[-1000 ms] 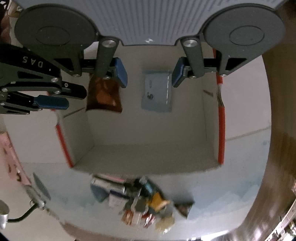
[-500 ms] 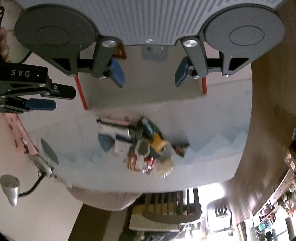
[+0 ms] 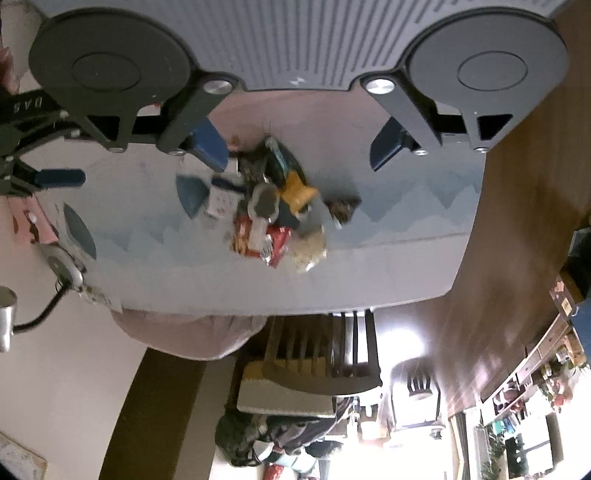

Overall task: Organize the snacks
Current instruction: 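Lift both open tools out of the box back toward the snack pile, then grasp the dark triangular packet with the left tool while the right tool grasps the silver foil bar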

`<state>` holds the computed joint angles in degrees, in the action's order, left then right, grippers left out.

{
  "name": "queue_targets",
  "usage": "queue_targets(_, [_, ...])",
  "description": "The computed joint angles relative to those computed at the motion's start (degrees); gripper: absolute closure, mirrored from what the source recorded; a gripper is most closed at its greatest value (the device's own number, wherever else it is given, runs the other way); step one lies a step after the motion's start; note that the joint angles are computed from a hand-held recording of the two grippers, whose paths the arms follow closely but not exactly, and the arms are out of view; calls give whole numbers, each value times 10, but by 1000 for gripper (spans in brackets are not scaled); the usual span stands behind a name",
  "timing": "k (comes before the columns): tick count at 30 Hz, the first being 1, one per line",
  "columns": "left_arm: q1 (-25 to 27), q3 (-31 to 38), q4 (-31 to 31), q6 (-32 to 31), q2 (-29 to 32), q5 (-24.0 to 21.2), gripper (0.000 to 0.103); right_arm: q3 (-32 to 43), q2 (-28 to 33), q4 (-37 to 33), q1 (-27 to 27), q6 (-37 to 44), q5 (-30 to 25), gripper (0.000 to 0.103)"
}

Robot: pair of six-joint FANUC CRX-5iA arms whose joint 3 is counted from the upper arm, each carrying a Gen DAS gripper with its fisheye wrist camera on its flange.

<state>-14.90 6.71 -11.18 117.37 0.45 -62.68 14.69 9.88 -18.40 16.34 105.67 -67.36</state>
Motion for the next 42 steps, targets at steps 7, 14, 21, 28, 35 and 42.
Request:
queue_targets(7, [36,63,18,-16,69,-22,17,89,89,5,-11,40,-50,2])
queue_targets(14, [67,137,32,-22,156,-57,17,183,176,6,-19,115,-104,2])
queue_targets(21, [93,194,53,-8,247,-98,17,247,268,28,-10,158,-178,6])
queue_targets(28, [110,254,54,-3,335,-131,17,276,328,56,4,179,-208,11])
queue_targets(35, [136,305,121,-25,412,-177,17,282,360,90,22,205,-204,23])
queue_targets(42, [142,320,126,-16,435,-173,18,217,336,119,45,245,-151,33])
